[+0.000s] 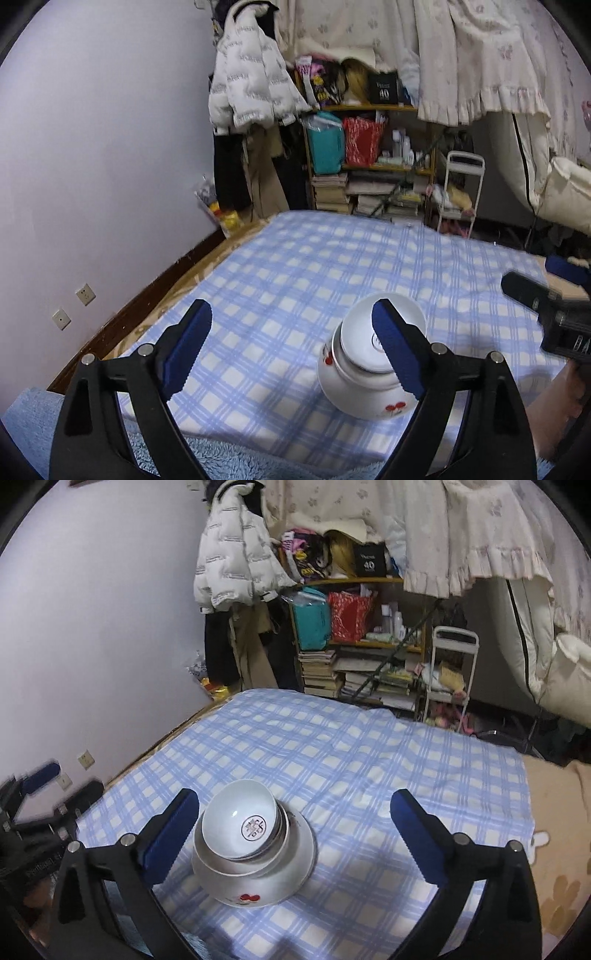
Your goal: Organize plates and bowls
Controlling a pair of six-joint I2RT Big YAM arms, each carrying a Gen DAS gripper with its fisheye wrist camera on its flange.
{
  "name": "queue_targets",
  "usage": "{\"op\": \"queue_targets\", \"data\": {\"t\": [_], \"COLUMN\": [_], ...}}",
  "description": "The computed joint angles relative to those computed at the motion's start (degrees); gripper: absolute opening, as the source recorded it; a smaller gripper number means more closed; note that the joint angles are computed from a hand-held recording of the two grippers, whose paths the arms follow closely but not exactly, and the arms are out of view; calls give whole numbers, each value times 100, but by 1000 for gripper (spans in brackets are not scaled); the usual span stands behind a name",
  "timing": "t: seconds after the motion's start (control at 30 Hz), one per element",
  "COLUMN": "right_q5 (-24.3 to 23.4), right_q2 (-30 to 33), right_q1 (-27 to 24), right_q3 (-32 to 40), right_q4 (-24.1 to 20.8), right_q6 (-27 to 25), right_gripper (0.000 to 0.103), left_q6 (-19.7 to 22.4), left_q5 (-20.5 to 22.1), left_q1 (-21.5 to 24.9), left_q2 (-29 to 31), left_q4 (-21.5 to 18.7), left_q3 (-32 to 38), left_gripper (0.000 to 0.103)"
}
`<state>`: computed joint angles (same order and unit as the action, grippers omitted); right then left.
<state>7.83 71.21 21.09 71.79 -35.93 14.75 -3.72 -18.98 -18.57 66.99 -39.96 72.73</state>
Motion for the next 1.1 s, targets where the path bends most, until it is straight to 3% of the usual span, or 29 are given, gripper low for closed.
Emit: {"op": "queue_targets", "data": {"t": [0.13, 0.3, 1.1], "right_q5": [355, 451, 364], "right_q2": [-173, -140, -41], "right_q1": [124, 169, 121], "right_q3": [-271, -281, -337], "right_q4": [385, 437, 496], "right_q6": [-111, -210, -243], "right_gripper": [103, 103, 103], "left_q6": [50, 61, -31], "left_q5": [30, -39, -61], "left_q1": [-3, -13, -83], "left_q2": [-53, 33, 220], "left_q4": [117, 40, 49], "left_q3": [-85, -81, -49], "left_gripper": [91, 91, 91]}}
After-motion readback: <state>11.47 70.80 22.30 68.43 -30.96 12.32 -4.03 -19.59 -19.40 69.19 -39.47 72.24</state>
